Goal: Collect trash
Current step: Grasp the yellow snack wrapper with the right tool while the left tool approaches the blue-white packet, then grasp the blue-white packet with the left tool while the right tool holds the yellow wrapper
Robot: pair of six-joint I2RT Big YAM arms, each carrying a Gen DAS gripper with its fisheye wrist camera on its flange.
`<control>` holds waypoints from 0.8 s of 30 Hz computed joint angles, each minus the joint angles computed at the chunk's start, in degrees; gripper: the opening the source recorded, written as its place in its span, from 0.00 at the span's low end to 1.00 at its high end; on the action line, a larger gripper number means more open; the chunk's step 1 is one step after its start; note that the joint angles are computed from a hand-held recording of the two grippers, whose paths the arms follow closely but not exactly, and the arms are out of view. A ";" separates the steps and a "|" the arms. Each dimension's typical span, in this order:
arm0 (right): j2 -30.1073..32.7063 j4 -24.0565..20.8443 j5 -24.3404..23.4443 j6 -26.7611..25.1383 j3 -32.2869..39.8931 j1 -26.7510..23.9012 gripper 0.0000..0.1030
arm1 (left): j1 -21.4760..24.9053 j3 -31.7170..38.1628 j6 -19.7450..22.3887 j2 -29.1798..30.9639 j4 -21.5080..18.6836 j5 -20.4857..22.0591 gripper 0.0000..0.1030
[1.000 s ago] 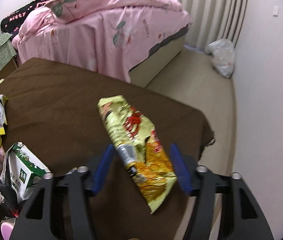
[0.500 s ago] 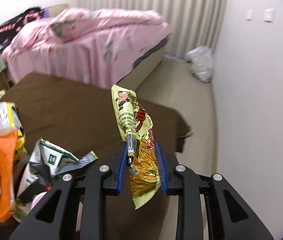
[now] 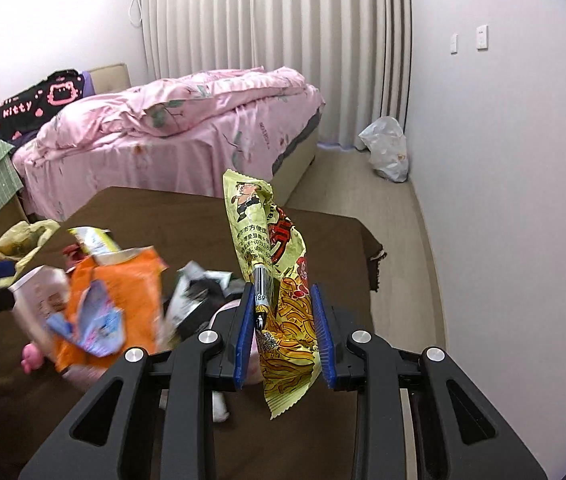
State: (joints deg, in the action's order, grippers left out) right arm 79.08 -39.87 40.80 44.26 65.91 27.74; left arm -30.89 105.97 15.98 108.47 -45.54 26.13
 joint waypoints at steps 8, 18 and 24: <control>-0.18 -1.56 4.18 10.91 -2.64 6.95 0.26 | -4.08 2.56 0.31 2.49 -1.23 -0.72 0.64; 0.00 -0.39 3.48 15.95 -4.54 9.38 0.26 | -4.14 2.94 1.49 4.33 -0.65 -6.33 0.16; 0.26 0.30 4.28 14.98 -3.41 9.93 0.26 | -2.70 -0.25 1.42 1.26 1.51 -2.01 0.03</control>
